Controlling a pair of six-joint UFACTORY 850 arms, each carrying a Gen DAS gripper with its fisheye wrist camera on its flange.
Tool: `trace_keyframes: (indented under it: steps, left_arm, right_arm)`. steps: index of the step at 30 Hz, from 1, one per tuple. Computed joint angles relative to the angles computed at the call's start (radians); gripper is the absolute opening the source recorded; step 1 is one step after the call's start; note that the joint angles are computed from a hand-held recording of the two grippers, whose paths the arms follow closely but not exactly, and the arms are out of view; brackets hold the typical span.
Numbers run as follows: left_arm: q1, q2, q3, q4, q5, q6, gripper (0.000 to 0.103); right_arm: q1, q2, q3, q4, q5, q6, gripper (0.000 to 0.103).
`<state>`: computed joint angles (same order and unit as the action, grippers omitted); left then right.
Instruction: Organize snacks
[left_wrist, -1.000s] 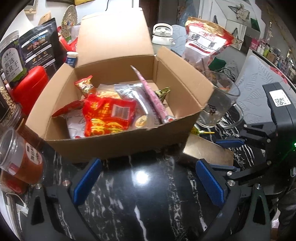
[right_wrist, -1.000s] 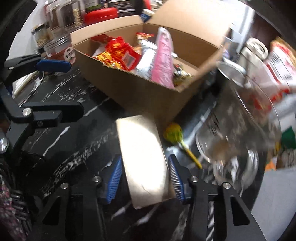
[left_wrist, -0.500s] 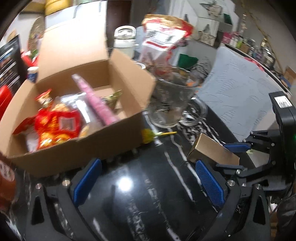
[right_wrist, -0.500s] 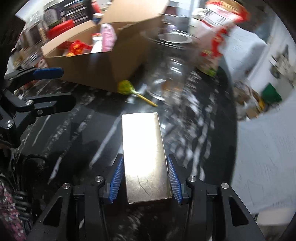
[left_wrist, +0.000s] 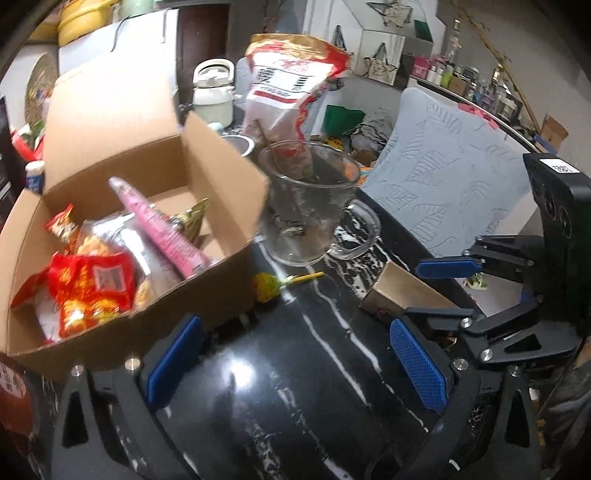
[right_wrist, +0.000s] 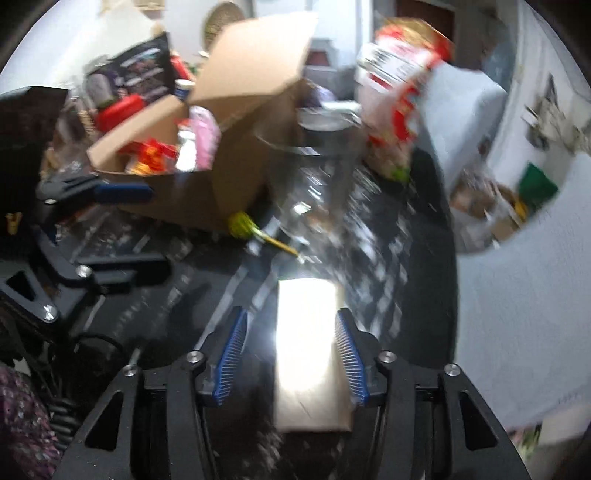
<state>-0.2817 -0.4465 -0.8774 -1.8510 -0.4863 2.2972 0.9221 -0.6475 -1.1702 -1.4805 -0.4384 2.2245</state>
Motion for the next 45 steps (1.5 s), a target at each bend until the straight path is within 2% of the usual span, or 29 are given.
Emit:
trace_keyframes:
  steps: [5, 8, 14, 22, 24, 29, 32, 34, 39, 45]
  left_arm:
    - [0.028, 0.002, 0.006, -0.061, 0.039, 0.034, 0.103]
    - [0.051, -0.008, 0.0, -0.069, 0.051, 0.023, 0.103]
    - [0.088, -0.034, -0.024, -0.025, 0.043, -0.042, 0.103]
    - [0.109, -0.054, -0.041, 0.019, 0.025, -0.085, 0.103]
    - [0.112, -0.06, -0.046, 0.036, 0.023, -0.103, 0.103]
    - [0.117, -0.068, -0.051, 0.049, 0.024, -0.121, 0.103]
    - [0.122, -0.069, -0.054, 0.057, 0.019, -0.135, 0.103]
    - [0.124, -0.072, -0.059, 0.069, 0.015, -0.15, 0.103]
    - [0.117, -0.065, -0.051, 0.092, 0.015, -0.158, 0.103]
    - [0.112, -0.029, -0.007, 0.091, 0.011, -0.134, 0.103]
  right_arm:
    - [-0.025, -0.081, -0.105, -0.114, 0.046, -0.006, 0.052]
    - [-0.04, -0.127, -0.164, -0.12, 0.084, -0.024, 0.052]
    - [-0.051, -0.215, -0.297, 0.012, 0.061, -0.227, 0.049]
    - [-0.065, -0.304, -0.436, 0.266, 0.031, -0.548, 0.043]
    - [-0.066, -0.323, -0.461, 0.283, 0.02, -0.584, 0.043]
    - [-0.078, -0.349, -0.505, 0.392, 0.016, -0.703, 0.041]
    - [-0.084, -0.373, -0.542, 0.501, 0.005, -0.821, 0.035]
    - [-0.085, -0.371, -0.54, 0.515, 0.005, -0.828, 0.024]
    - [-0.079, -0.348, -0.499, 0.524, 0.038, -0.819, 0.025]
    - [-0.034, -0.329, -0.462, 0.541, 0.076, -0.788, 0.025]
